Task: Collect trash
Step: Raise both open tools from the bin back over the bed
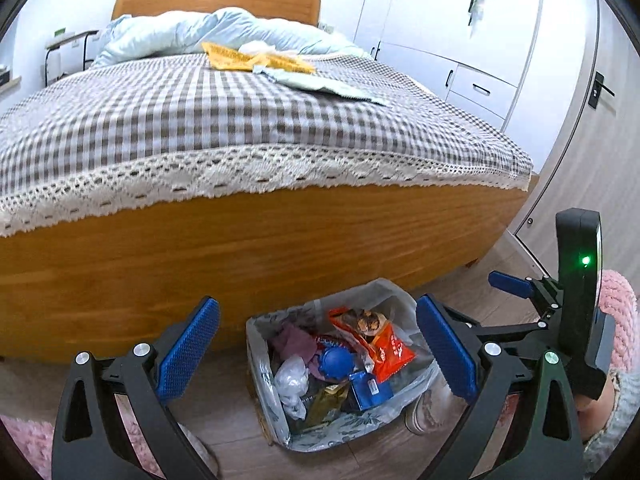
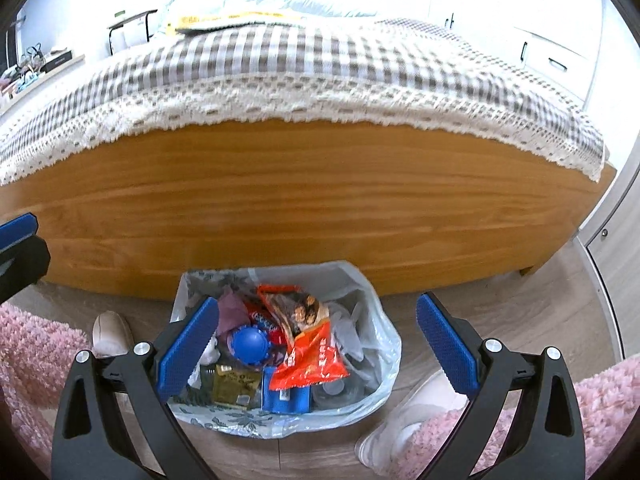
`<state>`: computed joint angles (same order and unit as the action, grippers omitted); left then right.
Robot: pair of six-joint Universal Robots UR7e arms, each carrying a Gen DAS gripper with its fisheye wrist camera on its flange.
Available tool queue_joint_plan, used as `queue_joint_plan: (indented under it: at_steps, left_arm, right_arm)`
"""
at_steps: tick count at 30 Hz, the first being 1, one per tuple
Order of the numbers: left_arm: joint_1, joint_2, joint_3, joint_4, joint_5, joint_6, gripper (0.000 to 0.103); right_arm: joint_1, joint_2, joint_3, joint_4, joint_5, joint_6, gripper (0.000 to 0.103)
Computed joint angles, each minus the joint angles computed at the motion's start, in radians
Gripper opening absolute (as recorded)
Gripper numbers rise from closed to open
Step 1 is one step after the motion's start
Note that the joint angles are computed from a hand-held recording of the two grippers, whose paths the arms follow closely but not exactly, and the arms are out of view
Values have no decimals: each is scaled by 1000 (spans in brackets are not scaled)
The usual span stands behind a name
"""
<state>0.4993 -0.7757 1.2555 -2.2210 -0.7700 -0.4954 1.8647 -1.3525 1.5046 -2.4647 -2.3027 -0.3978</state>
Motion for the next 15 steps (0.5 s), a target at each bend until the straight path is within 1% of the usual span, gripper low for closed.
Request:
queue_joint_plan:
  at_steps: [2,7,15]
  left_arm:
    - [-2,-1,2,-16,3,10,95]
    - [3,-1,2,-46,14,26,95]
    - [3,9,-21,-83,48,69,95]
  right_arm:
    - [5,0,-3,-28,2,-18,95]
    - [14,5,-4,-138,7,-92,95]
    - [28,24,-34,-237,36,-162,95]
